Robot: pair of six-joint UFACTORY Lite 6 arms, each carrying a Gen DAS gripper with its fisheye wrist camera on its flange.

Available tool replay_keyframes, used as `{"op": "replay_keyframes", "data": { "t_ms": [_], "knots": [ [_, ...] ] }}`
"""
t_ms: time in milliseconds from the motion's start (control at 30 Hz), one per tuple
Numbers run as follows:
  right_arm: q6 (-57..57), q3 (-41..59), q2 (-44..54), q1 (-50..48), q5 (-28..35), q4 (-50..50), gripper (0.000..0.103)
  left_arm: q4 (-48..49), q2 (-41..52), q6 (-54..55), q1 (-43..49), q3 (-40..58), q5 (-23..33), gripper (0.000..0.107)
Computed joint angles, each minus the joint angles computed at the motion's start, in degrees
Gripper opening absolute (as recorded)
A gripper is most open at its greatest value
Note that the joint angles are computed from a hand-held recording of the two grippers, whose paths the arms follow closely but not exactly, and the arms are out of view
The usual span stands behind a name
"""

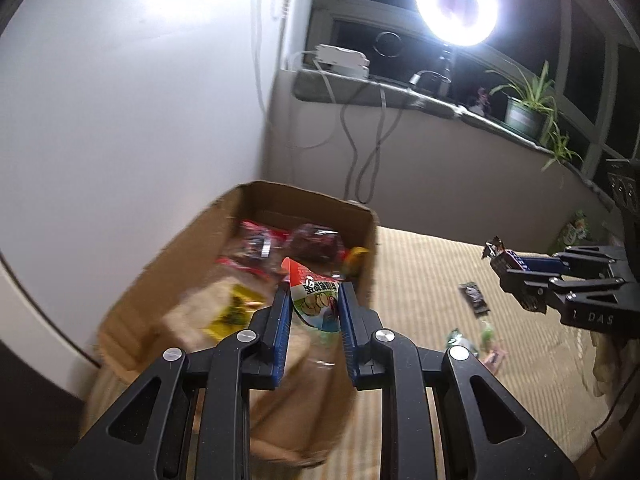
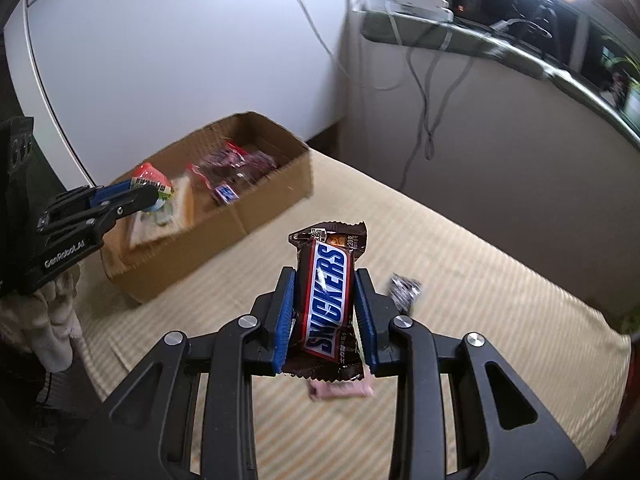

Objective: Organize snacks
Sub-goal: 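Carry the Snickers bar and jelly cup into the box and open both grippers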

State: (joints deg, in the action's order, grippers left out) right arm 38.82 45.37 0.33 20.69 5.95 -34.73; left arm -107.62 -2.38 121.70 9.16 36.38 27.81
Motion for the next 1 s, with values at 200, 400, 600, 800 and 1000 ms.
{"op": "replay_keyframes", "data": {
  "t_ms": [200, 400, 600, 800, 1000],
  "knots": [
    [-10.9, 11.3, 10.2, 3.3, 0.4, 11.0, 0.030, 2.4, 2.0, 0.1, 6.2, 0.9, 2.0, 0.021],
    [-14.3, 20.3, 18.4, 6.0, 1.6, 14.3, 0.030, 3.9, 4.5, 0.6, 10.8, 2.6, 3.2, 0.021],
    [-26.5, 28.2, 25.5, 7.0, 2.8, 26.4, 0.030, 4.6, 7.2, 1.2, 13.5, 4.1, 3.9, 0.021],
    [-32.0, 34.0, 30.4, 8.0, 4.5, 31.2, 0.030, 4.8, 8.6, 1.2, 14.1, 4.8, 4.5, 0.022],
    [-35.8, 39.3, 34.3, 9.0, 6.2, 34.8, 0.030, 4.8, 8.4, 1.2, 14.1, 5.0, 4.5, 0.022]
  ]
}}
